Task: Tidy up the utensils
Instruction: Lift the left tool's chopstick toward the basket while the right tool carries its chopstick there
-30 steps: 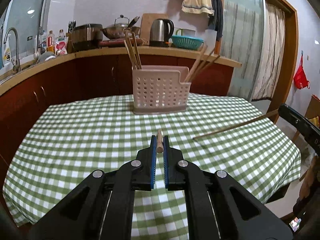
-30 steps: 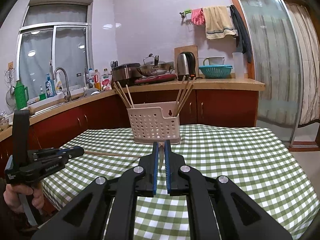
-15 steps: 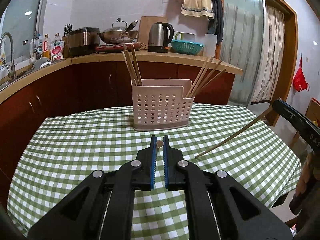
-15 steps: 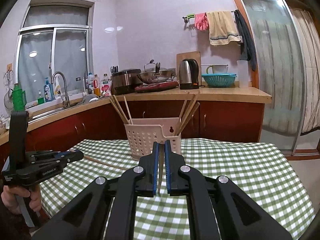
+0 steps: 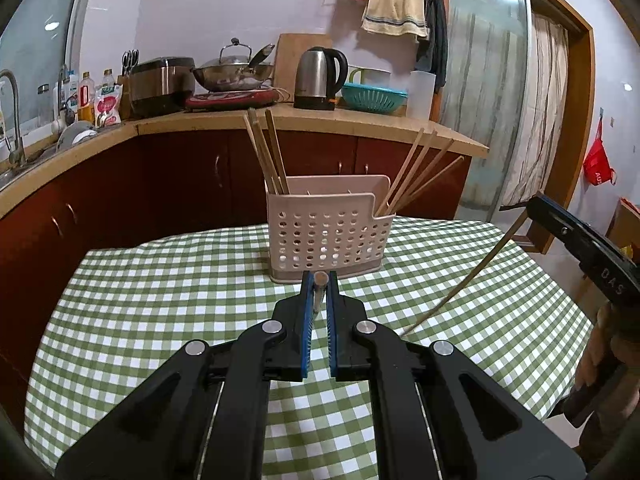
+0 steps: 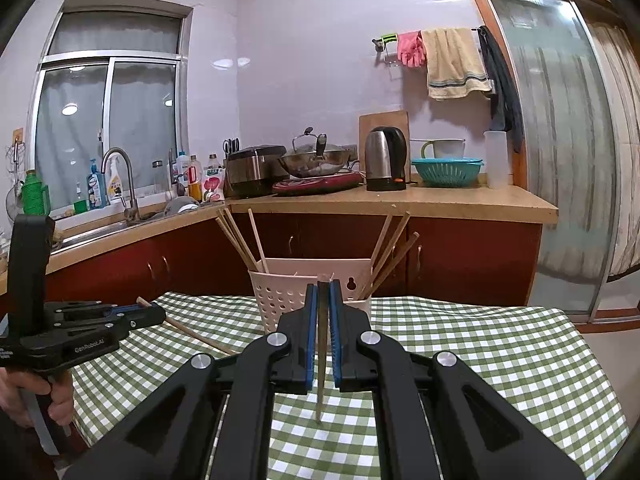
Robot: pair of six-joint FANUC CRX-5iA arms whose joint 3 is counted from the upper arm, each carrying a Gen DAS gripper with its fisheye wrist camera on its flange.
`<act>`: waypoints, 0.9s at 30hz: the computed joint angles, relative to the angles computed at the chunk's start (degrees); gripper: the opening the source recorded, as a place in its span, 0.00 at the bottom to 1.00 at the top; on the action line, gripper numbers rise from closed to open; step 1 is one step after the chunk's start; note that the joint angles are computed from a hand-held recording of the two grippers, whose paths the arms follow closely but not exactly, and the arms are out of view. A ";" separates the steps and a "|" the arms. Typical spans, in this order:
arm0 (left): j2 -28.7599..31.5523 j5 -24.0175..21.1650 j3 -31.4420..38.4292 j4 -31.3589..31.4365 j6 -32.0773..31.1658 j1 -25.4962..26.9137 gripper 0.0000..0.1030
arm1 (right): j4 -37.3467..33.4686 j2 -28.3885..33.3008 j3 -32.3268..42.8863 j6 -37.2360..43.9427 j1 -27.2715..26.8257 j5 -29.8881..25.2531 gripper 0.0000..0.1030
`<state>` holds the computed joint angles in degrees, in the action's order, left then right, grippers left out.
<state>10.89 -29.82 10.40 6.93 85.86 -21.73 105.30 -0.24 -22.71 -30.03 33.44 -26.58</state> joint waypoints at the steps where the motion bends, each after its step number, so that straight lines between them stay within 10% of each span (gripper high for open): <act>1: 0.05 -0.21 0.15 0.49 -0.43 0.13 0.06 | 0.11 0.06 0.11 -0.05 -0.02 0.03 0.07; 27: -1.80 0.77 1.23 -0.70 1.14 0.04 0.06 | 0.92 0.95 1.72 0.24 0.08 -1.96 0.07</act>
<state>9.08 -29.05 11.63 6.22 87.01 -21.69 106.21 0.71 -20.98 -29.80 33.52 -28.55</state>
